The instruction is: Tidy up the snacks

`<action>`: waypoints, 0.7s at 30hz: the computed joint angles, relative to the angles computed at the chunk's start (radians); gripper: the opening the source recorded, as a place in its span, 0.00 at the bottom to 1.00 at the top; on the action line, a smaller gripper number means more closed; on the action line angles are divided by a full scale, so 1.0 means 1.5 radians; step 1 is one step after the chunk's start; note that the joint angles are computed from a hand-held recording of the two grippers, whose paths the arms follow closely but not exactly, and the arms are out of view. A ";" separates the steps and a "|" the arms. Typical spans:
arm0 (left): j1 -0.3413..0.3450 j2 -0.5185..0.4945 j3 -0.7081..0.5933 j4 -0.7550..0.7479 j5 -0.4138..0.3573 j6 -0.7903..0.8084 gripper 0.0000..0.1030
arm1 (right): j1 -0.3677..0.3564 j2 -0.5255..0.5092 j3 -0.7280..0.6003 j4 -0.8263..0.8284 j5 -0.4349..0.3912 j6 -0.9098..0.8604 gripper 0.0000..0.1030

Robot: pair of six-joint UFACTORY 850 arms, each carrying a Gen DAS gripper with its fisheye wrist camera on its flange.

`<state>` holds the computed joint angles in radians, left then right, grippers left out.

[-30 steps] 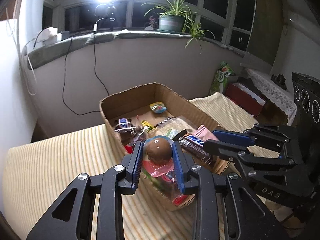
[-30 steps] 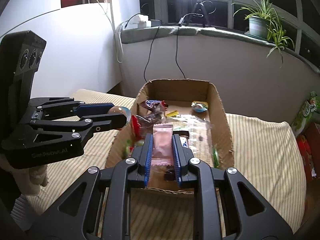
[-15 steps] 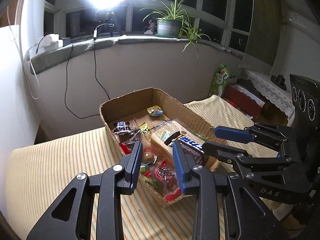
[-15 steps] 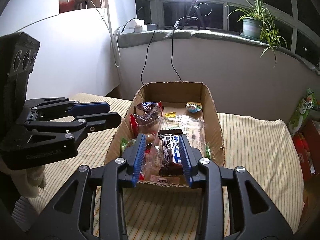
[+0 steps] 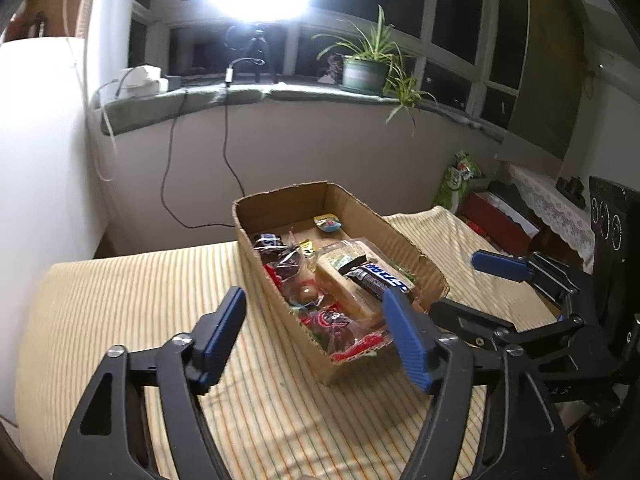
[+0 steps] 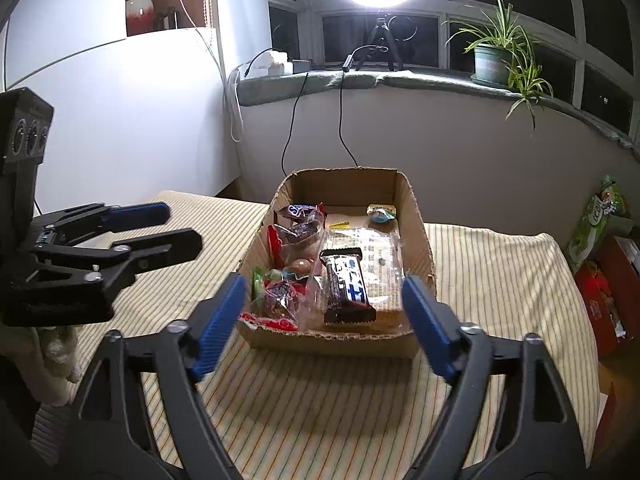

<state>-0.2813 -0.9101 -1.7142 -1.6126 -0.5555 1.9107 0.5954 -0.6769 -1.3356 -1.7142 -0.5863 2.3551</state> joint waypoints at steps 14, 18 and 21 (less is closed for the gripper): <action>-0.003 0.046 0.088 -0.144 0.062 0.119 0.80 | 0.008 0.012 0.025 0.013 -0.009 0.026 0.96; 0.000 0.054 0.100 -0.164 0.060 0.134 0.80 | 0.011 0.017 0.033 0.014 -0.014 0.037 0.96; -0.001 0.059 0.107 -0.178 0.062 0.151 0.80 | 0.012 0.017 0.035 0.018 -0.014 0.037 0.97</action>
<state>-0.2821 -0.8222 -1.5533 -1.8797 -0.4626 2.1373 0.6137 -0.6514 -1.2831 -1.6876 -0.6071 2.4112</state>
